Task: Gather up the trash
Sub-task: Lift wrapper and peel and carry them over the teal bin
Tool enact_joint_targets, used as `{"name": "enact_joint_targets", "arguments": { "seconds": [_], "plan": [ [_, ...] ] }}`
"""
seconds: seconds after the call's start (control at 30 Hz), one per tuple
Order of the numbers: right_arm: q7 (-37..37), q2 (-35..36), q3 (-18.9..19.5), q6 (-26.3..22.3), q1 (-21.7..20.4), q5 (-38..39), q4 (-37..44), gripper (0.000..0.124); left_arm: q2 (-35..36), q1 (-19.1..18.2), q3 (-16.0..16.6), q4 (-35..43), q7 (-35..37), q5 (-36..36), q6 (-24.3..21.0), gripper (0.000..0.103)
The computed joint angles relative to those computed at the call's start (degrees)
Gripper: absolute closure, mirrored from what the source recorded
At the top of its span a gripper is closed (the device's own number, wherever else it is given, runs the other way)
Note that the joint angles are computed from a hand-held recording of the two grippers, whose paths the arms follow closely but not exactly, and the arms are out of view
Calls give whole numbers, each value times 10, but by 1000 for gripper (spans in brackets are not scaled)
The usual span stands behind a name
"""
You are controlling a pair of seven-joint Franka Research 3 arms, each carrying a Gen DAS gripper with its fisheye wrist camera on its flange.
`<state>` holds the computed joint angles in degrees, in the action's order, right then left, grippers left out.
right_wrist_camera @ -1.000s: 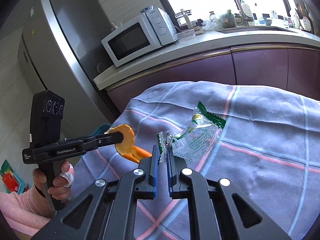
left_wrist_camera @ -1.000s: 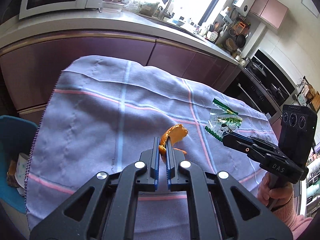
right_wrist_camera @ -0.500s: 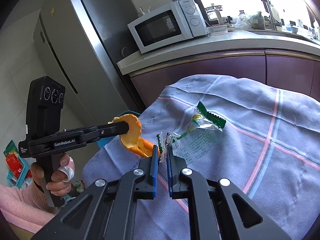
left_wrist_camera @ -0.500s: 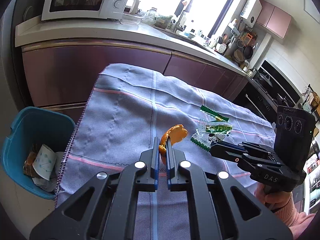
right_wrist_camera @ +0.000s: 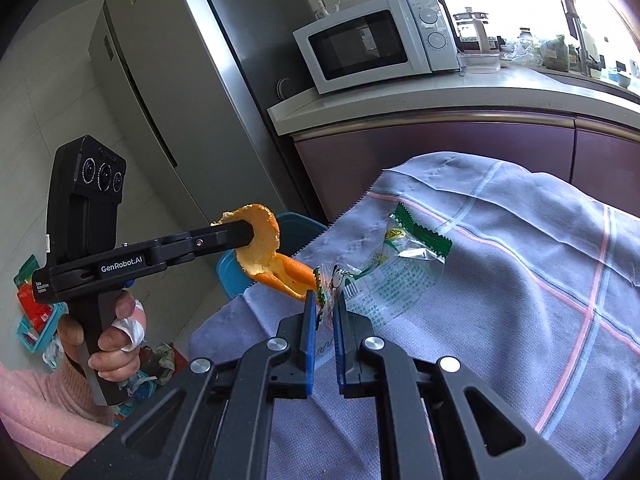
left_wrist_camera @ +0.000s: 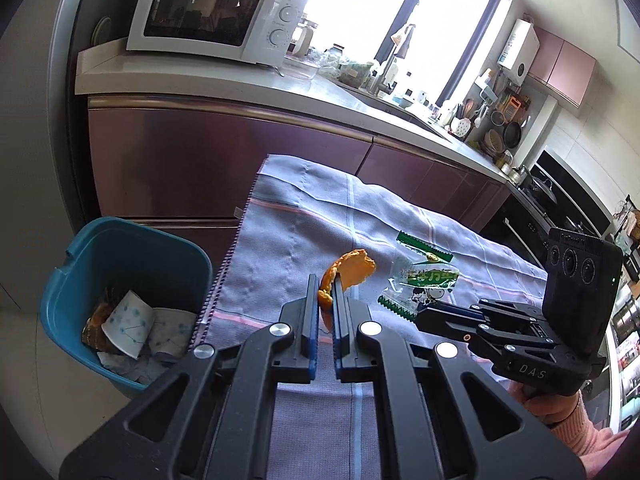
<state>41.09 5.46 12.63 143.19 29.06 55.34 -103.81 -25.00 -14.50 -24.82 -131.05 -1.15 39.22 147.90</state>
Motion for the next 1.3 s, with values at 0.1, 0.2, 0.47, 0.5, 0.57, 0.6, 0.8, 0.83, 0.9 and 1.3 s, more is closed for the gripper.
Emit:
{"name": "enact_joint_targets", "arguments": {
  "seconds": [0.1,0.2,0.47,0.5,0.57,0.6,0.8,0.83,0.9,1.3],
  "plan": [
    [2,8,4,-3,5,-7,11,117,-24,-1,1,-14,-3,-3,-14,97],
    [4,17,8,-7,9,-15,24,117,-45,-1,3,-27,-1,-9,-23,97],
    [11,42,18,-19,19,-42,60,117,-97,2,1,-58,1,-24,-49,97],
    [12,46,19,-21,20,-45,65,117,-104,2,0,-62,1,-26,-53,97],
    [13,53,22,-25,22,-51,75,117,-115,2,1,-67,4,-32,-61,97],
    [14,57,23,-26,23,-54,80,117,-121,2,1,-70,4,-34,-64,97],
    [22,81,29,-39,29,-78,114,117,-157,4,4,-93,8,-47,-87,97],
    [22,83,30,-41,30,-81,117,117,-164,4,4,-98,8,-50,-92,97],
    [29,97,31,-46,34,-96,137,117,-176,3,6,-106,9,-55,-101,97],
    [63,163,41,-81,49,-151,221,117,-207,7,19,-144,17,-77,-113,97]
  ]
}}
